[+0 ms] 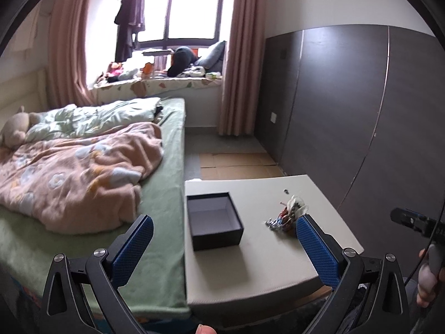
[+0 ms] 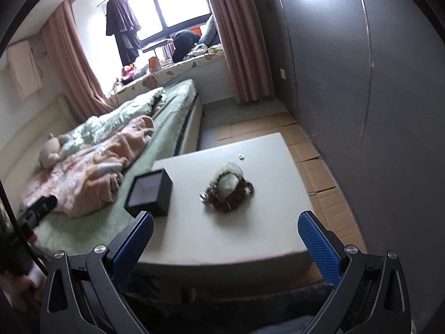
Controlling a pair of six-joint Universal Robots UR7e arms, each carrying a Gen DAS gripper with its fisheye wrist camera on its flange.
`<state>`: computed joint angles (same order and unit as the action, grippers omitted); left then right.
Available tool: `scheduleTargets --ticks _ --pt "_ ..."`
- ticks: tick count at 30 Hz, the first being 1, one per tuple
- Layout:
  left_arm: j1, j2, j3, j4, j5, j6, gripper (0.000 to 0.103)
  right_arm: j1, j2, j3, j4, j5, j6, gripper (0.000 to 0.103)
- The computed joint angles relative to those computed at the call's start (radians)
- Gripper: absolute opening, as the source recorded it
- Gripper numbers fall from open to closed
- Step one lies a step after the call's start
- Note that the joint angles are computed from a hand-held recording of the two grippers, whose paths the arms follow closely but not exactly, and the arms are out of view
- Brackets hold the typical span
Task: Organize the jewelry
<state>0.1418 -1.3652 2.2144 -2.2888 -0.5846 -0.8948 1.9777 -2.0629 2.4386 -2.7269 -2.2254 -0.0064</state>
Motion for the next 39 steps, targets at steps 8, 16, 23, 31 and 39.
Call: scheduleTargets --ticks 8,16,23,31,39 --pt "0.123 0.145 -0.103 -0.217 -0.100 0.215 0.103 -0.196 0.091 -0.085 -0.052 0.228 0.011 0.100" --pt "0.232 0.296 -0.233 -0.324 -0.226 0.387 0.097 -0.360 0.189 -0.140 -0.057 0.377 0.090 0.085" --pt "0.314 0.432 -0.356 -0.325 -0.350 0.488 0.081 -0.497 0.249 -0.136 -0.118 0.489 0.124 0.085" --pt "0.410 0.571 -0.524 -0.210 -0.493 0.508 0.078 -0.624 0.240 -0.110 -0.114 0.617 0.189 0.085" --pt "0.471 0.686 -0.652 -0.109 -0.567 0.502 0.065 -0.702 0.249 -0.105 -0.080 0.660 0.278 0.085"
